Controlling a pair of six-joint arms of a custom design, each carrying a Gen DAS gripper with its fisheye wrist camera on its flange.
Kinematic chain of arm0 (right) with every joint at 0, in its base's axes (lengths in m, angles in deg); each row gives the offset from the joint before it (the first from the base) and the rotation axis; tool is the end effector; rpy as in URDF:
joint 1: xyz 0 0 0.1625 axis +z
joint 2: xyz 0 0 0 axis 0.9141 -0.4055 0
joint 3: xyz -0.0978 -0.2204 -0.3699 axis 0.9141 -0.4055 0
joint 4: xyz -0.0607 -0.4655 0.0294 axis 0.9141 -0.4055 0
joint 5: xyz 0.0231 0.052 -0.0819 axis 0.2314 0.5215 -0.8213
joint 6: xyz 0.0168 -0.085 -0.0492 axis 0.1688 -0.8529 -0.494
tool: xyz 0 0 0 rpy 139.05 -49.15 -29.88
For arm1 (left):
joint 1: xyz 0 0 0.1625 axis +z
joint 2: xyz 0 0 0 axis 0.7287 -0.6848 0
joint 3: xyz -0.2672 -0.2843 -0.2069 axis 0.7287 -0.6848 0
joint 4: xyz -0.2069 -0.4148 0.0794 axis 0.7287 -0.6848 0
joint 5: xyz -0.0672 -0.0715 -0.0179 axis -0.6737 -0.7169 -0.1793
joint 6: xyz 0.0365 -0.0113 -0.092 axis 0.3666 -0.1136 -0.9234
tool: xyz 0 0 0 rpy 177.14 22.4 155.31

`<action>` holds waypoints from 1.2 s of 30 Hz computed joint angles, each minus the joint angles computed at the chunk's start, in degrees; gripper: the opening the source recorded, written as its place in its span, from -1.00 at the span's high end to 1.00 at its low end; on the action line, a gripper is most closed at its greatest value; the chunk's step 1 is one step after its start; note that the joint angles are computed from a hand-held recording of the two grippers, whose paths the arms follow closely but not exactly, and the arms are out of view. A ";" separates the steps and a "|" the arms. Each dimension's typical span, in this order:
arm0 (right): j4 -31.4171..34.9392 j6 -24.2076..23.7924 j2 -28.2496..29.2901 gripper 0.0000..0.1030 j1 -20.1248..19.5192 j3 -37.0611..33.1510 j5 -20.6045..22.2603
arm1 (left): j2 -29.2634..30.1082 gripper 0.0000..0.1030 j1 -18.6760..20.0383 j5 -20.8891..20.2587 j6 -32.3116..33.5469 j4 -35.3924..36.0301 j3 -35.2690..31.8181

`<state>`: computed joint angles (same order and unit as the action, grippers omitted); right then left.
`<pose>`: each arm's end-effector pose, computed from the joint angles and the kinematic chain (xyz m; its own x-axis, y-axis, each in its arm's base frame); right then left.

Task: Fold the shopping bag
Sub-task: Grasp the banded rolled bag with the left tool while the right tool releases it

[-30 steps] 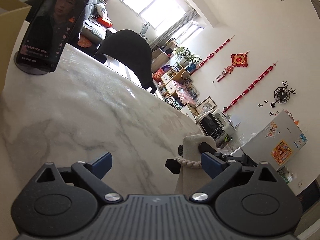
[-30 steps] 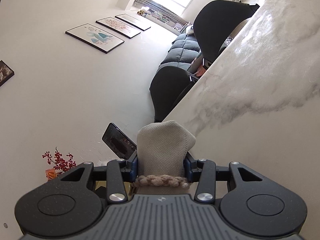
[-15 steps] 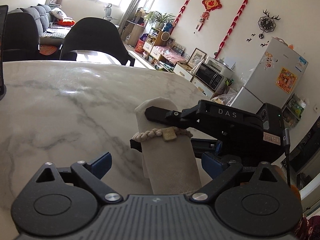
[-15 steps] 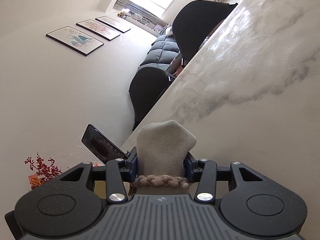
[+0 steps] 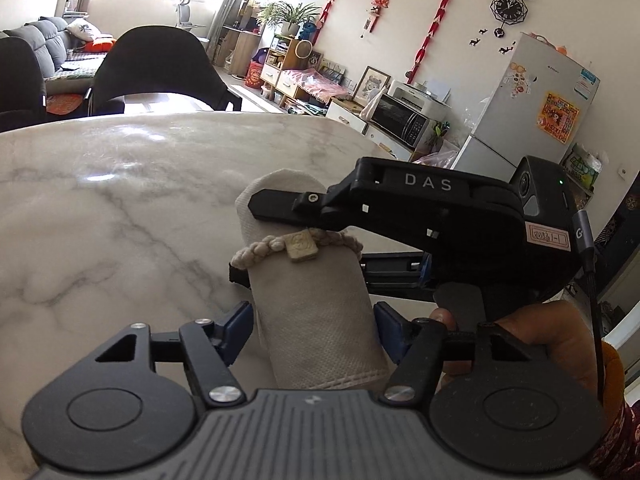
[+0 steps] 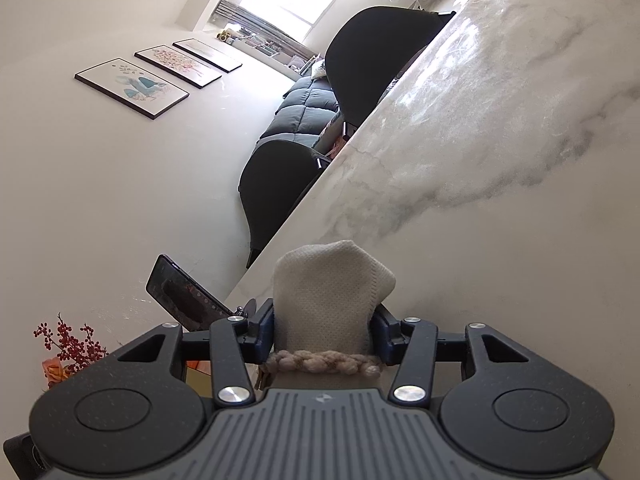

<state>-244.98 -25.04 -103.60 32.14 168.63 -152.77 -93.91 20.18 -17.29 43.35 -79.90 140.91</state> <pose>0.2212 -0.6330 0.1132 -0.9774 0.0590 -0.2031 0.1999 0.5717 -0.7958 -0.1354 -0.6716 0.2417 -0.7189 0.6688 -0.1894 0.6874 0.6433 -0.3371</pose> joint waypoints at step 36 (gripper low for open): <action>-2.16 5.78 -3.17 -0.61 -10.64 2.56 38.60 | 9.44 -0.14 15.20 -49.21 -12.10 16.86 -14.62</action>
